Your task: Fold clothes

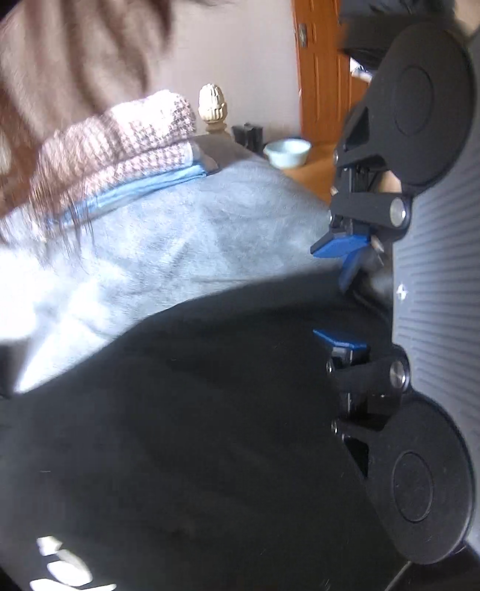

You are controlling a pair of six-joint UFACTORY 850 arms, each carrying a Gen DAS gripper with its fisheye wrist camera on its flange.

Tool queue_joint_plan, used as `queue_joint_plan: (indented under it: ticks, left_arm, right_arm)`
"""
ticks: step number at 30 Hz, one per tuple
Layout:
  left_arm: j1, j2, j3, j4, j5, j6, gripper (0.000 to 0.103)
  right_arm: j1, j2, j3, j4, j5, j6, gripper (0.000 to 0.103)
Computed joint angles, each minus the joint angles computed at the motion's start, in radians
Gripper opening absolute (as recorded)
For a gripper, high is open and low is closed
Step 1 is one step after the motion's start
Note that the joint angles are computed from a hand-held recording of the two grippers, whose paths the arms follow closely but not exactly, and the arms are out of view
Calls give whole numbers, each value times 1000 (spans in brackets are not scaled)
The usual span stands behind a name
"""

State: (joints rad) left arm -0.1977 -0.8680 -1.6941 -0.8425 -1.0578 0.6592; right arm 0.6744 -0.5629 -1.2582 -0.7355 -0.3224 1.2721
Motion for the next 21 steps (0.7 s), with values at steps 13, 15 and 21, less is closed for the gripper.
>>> queue_joint_plan:
  ticks: [13,15,21]
  left_arm:
    - [-27,-181,-219,136,-93,-144,6]
    - [-29,-189,-233,128,-97,-128,2]
    - [-37,-215,-280,111,-136,-121,1]
  right_arm:
    - [64,32,56,-242,-50,421,12]
    - [57,46,83,-239,-88,454,13]
    - [-7,81,178,-376,-8,546,14]
